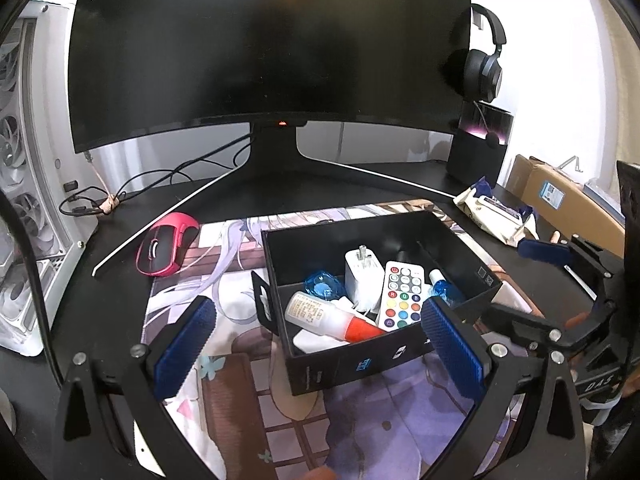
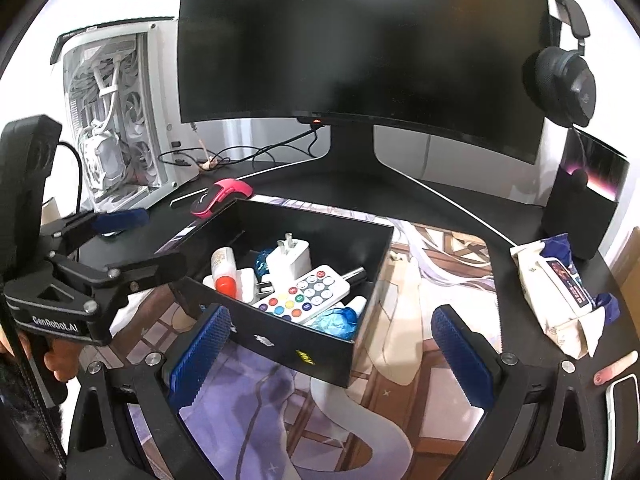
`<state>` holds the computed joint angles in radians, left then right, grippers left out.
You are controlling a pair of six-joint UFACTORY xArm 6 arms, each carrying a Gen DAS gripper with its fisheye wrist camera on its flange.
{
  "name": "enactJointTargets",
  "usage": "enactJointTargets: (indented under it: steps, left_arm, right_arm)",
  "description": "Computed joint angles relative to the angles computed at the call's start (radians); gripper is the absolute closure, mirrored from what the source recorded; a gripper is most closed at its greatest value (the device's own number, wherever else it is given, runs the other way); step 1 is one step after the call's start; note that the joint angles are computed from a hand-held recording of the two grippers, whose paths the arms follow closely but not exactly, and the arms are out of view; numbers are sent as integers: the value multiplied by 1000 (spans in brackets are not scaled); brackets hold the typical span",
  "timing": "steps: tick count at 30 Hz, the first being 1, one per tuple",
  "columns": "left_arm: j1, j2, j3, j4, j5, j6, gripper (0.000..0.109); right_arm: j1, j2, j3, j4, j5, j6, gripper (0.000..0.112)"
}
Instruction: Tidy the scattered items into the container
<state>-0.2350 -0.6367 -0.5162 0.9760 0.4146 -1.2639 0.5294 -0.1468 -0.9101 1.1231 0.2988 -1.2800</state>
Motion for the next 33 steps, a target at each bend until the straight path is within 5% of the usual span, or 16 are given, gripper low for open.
enactJointTargets:
  steps: [33]
  left_arm:
    - [-46, 34, -19, 91, 30, -75, 6]
  right_arm:
    - [11, -31, 28, 16, -22, -32, 10]
